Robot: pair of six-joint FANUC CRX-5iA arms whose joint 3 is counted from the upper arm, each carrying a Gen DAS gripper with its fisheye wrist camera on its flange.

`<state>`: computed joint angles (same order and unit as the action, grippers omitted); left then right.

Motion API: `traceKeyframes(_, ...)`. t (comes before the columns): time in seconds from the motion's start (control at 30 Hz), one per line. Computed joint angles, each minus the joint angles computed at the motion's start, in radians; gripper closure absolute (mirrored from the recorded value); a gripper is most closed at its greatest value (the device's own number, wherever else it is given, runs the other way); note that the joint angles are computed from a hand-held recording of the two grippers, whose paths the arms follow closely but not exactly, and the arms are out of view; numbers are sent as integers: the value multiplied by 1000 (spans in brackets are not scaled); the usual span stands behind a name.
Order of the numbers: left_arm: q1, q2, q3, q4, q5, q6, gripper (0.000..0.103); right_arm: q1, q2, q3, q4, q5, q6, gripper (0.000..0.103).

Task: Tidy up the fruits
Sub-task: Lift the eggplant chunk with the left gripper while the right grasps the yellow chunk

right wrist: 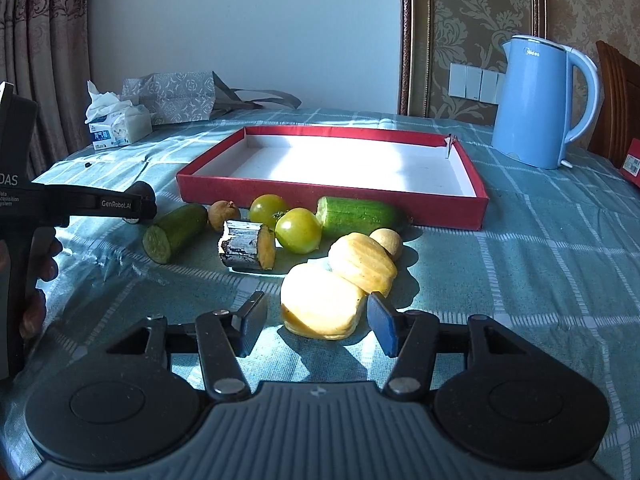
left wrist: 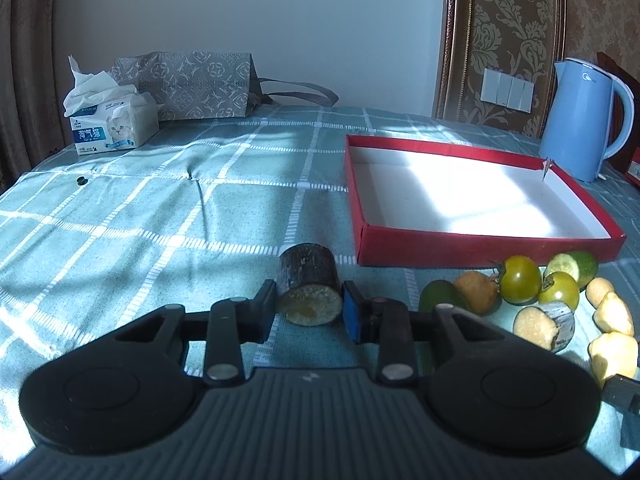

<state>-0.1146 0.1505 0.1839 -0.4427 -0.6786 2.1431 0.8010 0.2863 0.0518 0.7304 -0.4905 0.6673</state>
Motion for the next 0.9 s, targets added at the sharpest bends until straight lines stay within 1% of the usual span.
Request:
traceKeyframes(0.07, 3, -1, -2, 9, 3, -4, 72, -2, 10, 18, -18, -14, 6, 48)
traceKeyframes(0.17, 5, -1, -4, 16, 6, -12, 72, -6, 34, 89, -152, -51, 103, 48)
traceKeyframes(0.2, 5, -1, -5, 16, 7, -12, 72, -6, 42, 109, -176, -68, 122, 48)
traceKeyframes(0.27, 7, -2, -7, 22, 8, -16, 72, -5, 50, 119, -185, -69, 130, 48)
traceKeyframes(0.3, 7, -1, -7, 24, 8, -17, 72, -3, 55, 116, -157, -73, 115, 48)
traceKeyframes(0.33, 7, -1, -6, 25, 7, -18, 72, 1, 61, 115, -131, -83, 105, 50)
traceKeyframes(0.37, 6, -2, -7, 25, 7, -18, 72, 4, 64, 96, -62, -78, 60, 53)
traceKeyframes(0.43, 6, -1, -5, 25, 6, -17, 72, 4, 58, 73, -16, -62, 21, 55)
traceKeyframes(0.5, 5, -1, -5, 25, 5, -18, 72, 1, 54, 61, -2, -49, 7, 55)
traceKeyframes(0.6, 6, 0, -5, 27, 5, -19, 72, -5, 46, 50, -12, -27, -2, 55)
traceKeyframes(0.7, 6, 0, -5, 25, 5, -18, 72, -14, 27, 27, -10, 14, -21, 55)
traceKeyframes(0.8, 4, 1, -2, 21, 2, -18, 72, -30, 2, -18, 91, 66, -119, 55)
traceKeyframes(0.9, 4, 0, -3, 22, 2, -18, 72, -47, -3, -35, 194, 86, -200, 55)
